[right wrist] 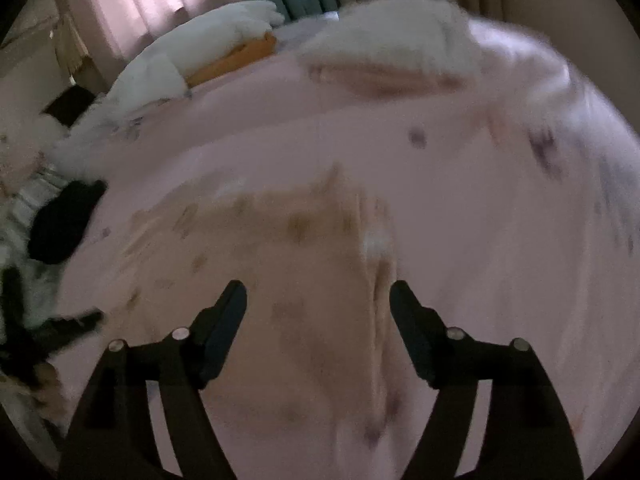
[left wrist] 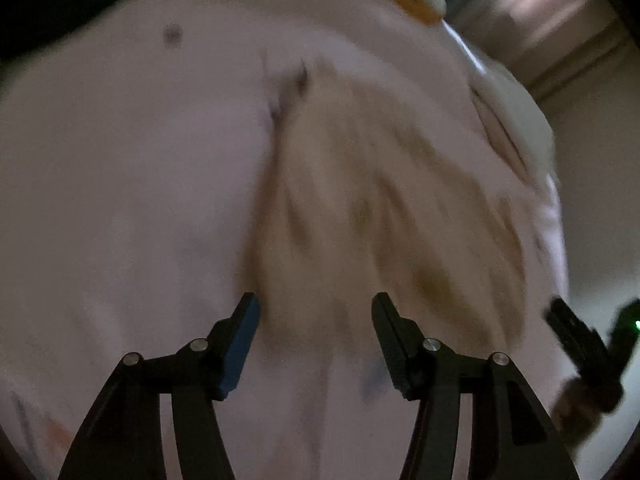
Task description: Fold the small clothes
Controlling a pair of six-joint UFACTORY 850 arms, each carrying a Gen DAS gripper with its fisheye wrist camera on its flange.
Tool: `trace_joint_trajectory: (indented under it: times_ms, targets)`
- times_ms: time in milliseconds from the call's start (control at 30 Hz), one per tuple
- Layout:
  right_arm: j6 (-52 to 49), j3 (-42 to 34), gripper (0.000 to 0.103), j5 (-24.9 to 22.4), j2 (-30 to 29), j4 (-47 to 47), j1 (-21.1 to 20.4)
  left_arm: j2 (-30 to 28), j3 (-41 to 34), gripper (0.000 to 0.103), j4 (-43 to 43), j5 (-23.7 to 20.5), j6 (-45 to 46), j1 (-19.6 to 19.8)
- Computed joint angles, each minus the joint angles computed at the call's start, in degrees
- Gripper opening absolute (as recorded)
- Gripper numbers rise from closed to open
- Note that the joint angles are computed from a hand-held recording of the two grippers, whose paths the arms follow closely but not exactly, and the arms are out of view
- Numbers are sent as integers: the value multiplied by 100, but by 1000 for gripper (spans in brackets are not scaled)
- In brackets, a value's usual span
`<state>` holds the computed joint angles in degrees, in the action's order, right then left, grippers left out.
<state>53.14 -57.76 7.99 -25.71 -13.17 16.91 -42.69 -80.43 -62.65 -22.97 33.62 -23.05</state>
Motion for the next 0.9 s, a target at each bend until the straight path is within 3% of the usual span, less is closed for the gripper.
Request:
trace_joint_trajectory:
  times_ms: [167,267,400,500,567,700,800,867,900]
  targets:
    - [2998,552,76,713,-18,-2209,142,43,467,57,-1816,-393,1868,-112]
    - [4186,491,76,1321,-325,-2980,145,63,616,57,-3179,-243,3116,-209]
    - [3009,501,76,2296,-678,-1262,176,-265,256,57,-3652,-657,3512,-182]
    - [3004,510,76,3155,-938,-753,73,-428,212,57,-4710,-970,4089,-123]
    - [2977,420,75,3479,-1112,-612,12,-618,20,57,-4956,-1099,4223,-95]
    - [2845,23,74,3444,-1375,-419,-32,-948,-355,57,-5610,-1248,4136,-41]
    - [2568,-314,68,3200,-1544,-228,-18,-1140,-710,57,-5918,-931,4090,-93]
    - [2310,-465,56,2888,-1588,-98,2,-1249,-934,47,-6248,-514,4137,-169]
    - [2002,-578,46,2695,-1641,44,39,-1280,-1037,35,-6260,-186,4048,-223]
